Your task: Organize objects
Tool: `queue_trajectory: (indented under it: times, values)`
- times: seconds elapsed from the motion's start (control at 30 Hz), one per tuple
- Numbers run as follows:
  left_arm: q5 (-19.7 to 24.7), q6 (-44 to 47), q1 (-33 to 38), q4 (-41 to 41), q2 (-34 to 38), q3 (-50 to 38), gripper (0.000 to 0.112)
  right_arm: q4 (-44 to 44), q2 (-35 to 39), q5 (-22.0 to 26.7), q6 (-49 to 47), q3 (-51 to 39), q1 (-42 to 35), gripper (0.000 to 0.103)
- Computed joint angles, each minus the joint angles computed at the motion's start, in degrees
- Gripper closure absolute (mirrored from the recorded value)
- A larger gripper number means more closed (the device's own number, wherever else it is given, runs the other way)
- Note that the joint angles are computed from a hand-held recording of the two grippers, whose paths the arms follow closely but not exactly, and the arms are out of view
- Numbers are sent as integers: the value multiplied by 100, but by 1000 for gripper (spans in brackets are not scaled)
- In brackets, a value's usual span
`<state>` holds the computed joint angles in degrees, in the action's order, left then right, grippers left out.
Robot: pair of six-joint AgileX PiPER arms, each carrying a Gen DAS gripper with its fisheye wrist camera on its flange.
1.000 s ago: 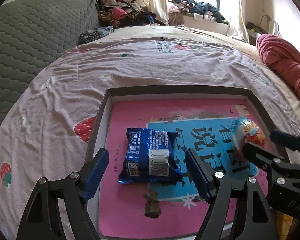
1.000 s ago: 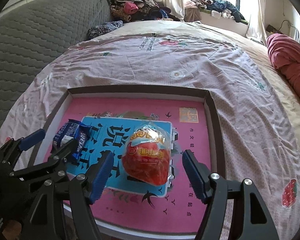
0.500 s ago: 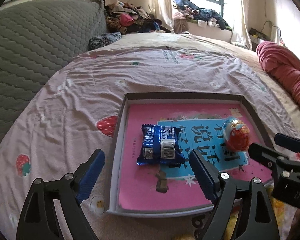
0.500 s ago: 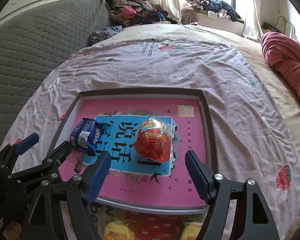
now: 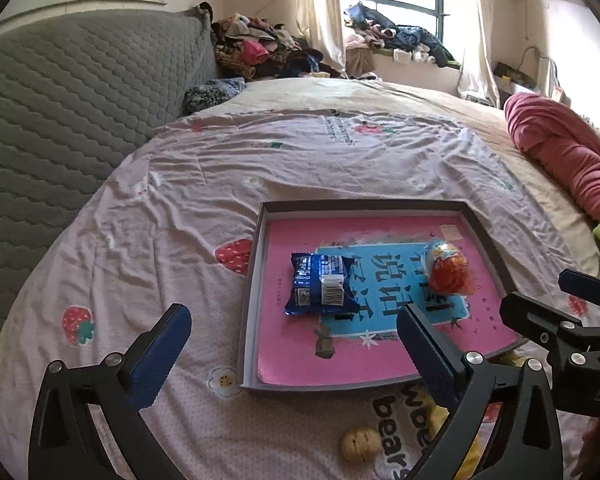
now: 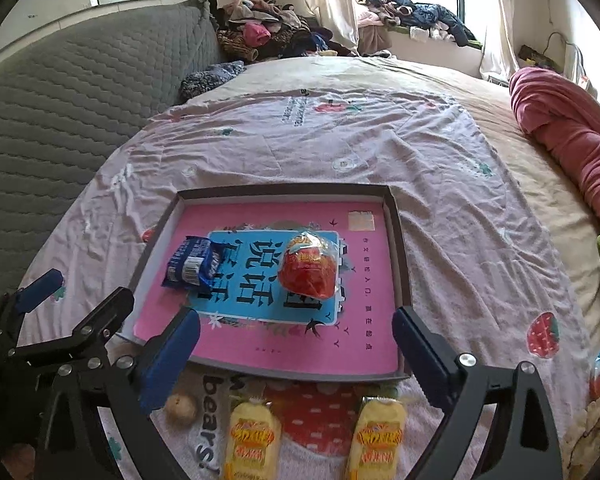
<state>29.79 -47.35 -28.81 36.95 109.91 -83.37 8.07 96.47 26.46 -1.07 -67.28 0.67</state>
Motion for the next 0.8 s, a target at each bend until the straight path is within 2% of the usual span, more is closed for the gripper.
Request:
queue_trajectory:
  times: [0.2,0.37,0.53,0.8]
  values:
    - [175,-156,-30,112,-466,267,10,-182,-595,157,187,117,82,1]
    - [245,-224,-7,112,-891,536,10,-217,-964,399,269,124,124,1]
    - [413,-161,-23,65,-1308,717,10,-657,-1292,639,714,199,293,1]
    - [698,-225,-227,140,-1978,1056,10,-451,-2007,939,616,472,338,1]
